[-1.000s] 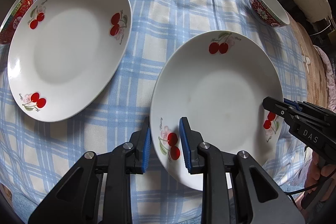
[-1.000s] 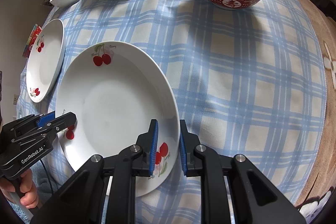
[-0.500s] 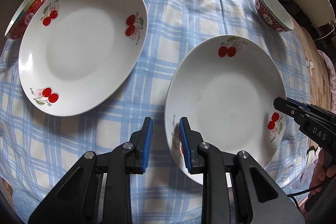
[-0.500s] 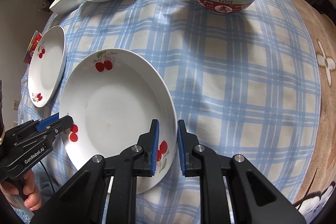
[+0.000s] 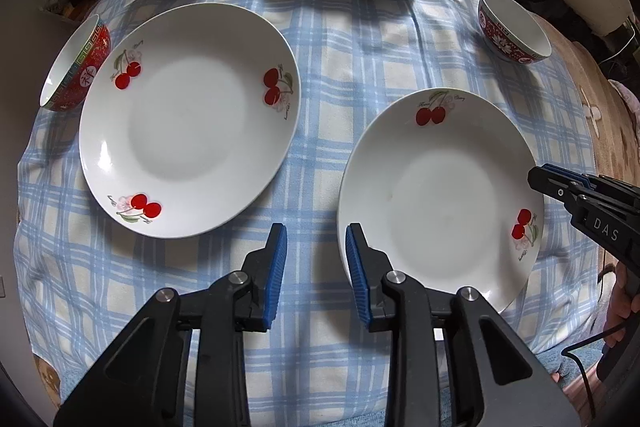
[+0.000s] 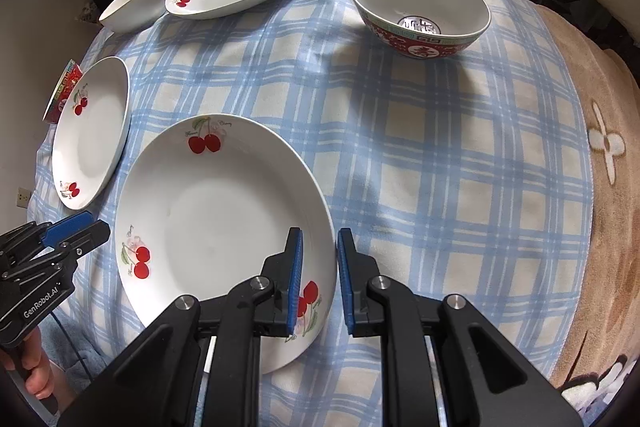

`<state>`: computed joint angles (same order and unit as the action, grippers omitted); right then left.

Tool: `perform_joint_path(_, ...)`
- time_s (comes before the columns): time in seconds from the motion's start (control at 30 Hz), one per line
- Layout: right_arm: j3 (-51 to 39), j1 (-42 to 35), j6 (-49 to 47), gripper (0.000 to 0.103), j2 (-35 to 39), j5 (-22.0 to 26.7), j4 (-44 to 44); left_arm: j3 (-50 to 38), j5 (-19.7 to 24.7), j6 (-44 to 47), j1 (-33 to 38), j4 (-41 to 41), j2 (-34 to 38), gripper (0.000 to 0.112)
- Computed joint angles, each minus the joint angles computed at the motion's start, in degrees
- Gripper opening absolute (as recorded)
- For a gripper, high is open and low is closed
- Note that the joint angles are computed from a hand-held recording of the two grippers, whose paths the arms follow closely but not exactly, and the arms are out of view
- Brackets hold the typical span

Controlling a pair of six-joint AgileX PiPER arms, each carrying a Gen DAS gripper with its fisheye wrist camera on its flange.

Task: Organize plates and bowls
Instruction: 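Lower the cherry plate onto the cloth and open both grippers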

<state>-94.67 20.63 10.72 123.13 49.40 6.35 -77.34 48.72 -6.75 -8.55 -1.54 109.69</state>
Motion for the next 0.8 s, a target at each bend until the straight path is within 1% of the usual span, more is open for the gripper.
perform_joint_path(0.13,0.26,0.82,1.17,0.02,-1.57,-1.24,-1.55,-1.26,2.23,1.43,1.09,-0.18,-1.52,0.034)
perform_joint_path(0.17,0.71,0.9,1.41,0.025,-2.37,-1.82,-2.2,-1.67,2.61,1.55,1.18,0.01,-1.86,0.036)
perform_joint_path(0.2,1.03,1.04,1.69,0.028,-3.02,-2.71,-2.61,-2.02,2.92,1.64,1.25,0.17,-2.29,0.045)
perform_joint_path(0.23,1.26,1.02,1.47,0.035,-3.62,-3.49,-2.53,-2.24,2.97,1.8,1.47,0.41,-2.87,0.05)
perform_joint_path(0.27,1.3,1.01,1.34,0.039,-4.26,-4.0,-2.39,-2.14,2.75,1.74,1.67,1.0,-3.67,0.052)
perform_joint_path(0.3,0.72,1.04,1.37,0.041,-4.53,-4.3,-2.51,-2.44,2.94,1.7,1.88,1.74,-4.21,0.053)
perform_joint_path(0.33,0.39,1.19,1.63,0.047,-4.91,-4.75,-2.87,-2.85,3.24,1.88,2.13,2.17,-4.63,0.054)
perform_joint_path(0.37,-0.18,1.55,2.37,0.057,-5.15,-5.1,-3.73,-3.26,3.66,2.15,2.46,2.52,-5.01,0.055)
perform_joint_path(0.4,-0.52,1.94,3.04,0.062,-5.59,-5.76,-4.87,-3.79,4.11,2.62,2.9,2.66,-5.22,0.06)
perform_joint_path(0.43,-1.18,2.39,3.68,0.067,-5.69,-6.21,-6.17,-4.14,4.37,3.29,3.35,2.72,-5.49,0.07)
perform_joint_path(0.47,-1.77,2.89,4.42,0.071,-5.89,-6.43,-7.7,-4.32,4.49,3.94,3.76,2.95,-5.76,0.075)
perform_joint_path(0.5,-3.81,3.65,5.5,0.072,-4.94,-5.89,-9.14,-4.52,4.75,4.1,4.02,3.55,-5.91,0.083)
perform_joint_path(0.57,-5.84,4.58,6.49,0.081,-4.4,-4.82,-11.0,-4.55,4.75,4.64,4.84,4.25,-6.49,0.084)
perform_joint_path(0.6,-6.63,5.06,6.78,0.082,-4.13,-4.58,-11.77,-4.64,4.89,4.65,5.2,4.73,-6.65,0.085)
perform_joint_path(0.63,-6.75,5.52,6.84,0.084,-4.17,-4.52,-12.34,-4.89,5.19,4.39,5.58,5.29,-6.6,0.089)
perform_joint_path(0.7,-7.85,6.19,6.09,0.089,-3.73,-4.14,-12.57,-5.37,5.62,3.94,6.69,5.92,-6.52,0.092)
perform_joint_path(0.73,-8.48,6.58,5.74,0.095,-3.48,-4.02,-12.57,-5.54,5.51,3.81,7.27,6.02,-6.46,0.092)
perform_joint_path(0.77,-9.17,6.94,5.24,0.097,-3.18,-3.98,-12.48,-5.83,5.64,4.11,8.01,5.88,-6.36,0.093)
perform_joint_path(0.8,-10.1,7.31,4.73,0.098,-2.77,-3.8,-12.56,-6.36,6.0,4.77,8.78,5.39,-6.02,0.093)
